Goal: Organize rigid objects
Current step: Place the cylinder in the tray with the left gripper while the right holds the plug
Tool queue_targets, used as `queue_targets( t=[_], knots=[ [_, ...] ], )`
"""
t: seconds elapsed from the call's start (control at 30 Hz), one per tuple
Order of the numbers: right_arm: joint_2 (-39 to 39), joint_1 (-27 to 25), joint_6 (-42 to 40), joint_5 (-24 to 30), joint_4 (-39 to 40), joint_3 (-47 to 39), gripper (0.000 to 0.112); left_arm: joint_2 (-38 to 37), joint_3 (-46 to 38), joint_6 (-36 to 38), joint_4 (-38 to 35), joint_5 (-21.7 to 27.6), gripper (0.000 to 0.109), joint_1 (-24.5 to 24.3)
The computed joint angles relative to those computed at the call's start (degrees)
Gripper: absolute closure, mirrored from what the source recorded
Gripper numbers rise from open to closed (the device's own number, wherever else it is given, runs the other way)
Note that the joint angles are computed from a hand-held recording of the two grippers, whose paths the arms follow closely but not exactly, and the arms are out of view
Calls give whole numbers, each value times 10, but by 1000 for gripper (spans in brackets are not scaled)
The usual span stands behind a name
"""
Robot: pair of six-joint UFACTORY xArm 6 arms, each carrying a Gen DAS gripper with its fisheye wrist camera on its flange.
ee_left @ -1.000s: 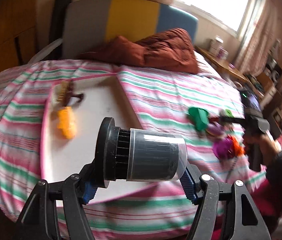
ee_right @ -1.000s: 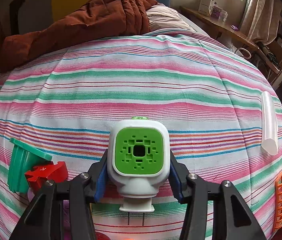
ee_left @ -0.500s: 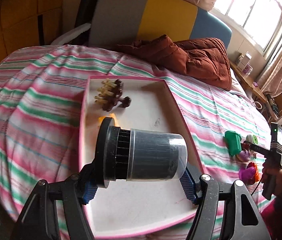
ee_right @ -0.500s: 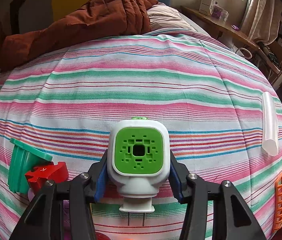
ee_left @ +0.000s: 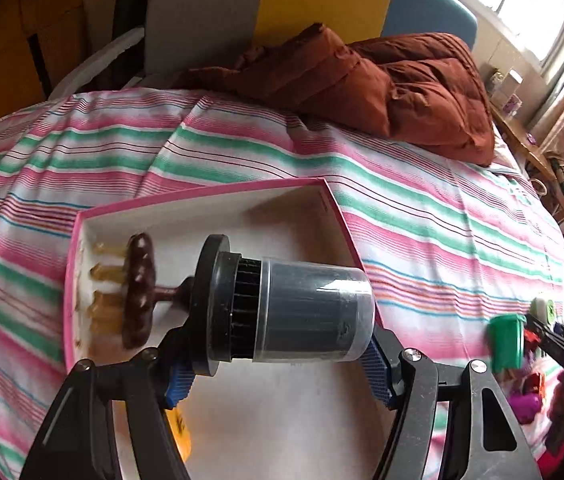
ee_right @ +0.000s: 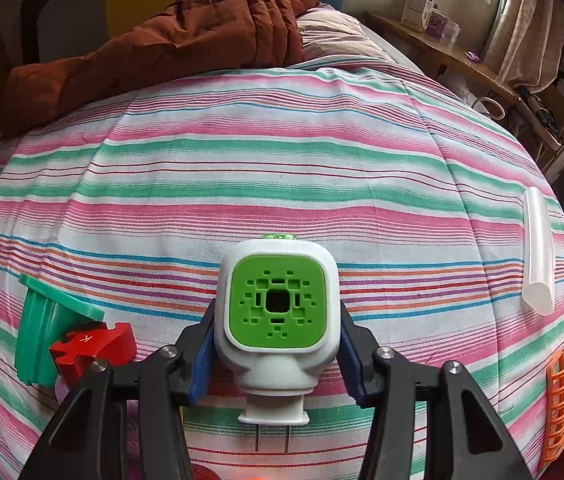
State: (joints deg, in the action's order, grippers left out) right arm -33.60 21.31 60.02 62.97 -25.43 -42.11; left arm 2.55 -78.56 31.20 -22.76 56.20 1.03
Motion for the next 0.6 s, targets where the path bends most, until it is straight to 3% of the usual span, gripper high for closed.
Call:
queue_targets(
  t=[0.17, 0.33, 0.6],
  knots=[
    [0, -3, -4, -3, 4, 0, 60, 29, -15, -21, 23, -23, 37, -18],
    [0, -2, -1, -3, 2, 1, 60, 19, -12, -17, 13, -32, 26, -13],
    [0, 0, 4, -5, 0, 2, 60, -102, 89, 45, -23, -88, 24, 17]
  ],
)
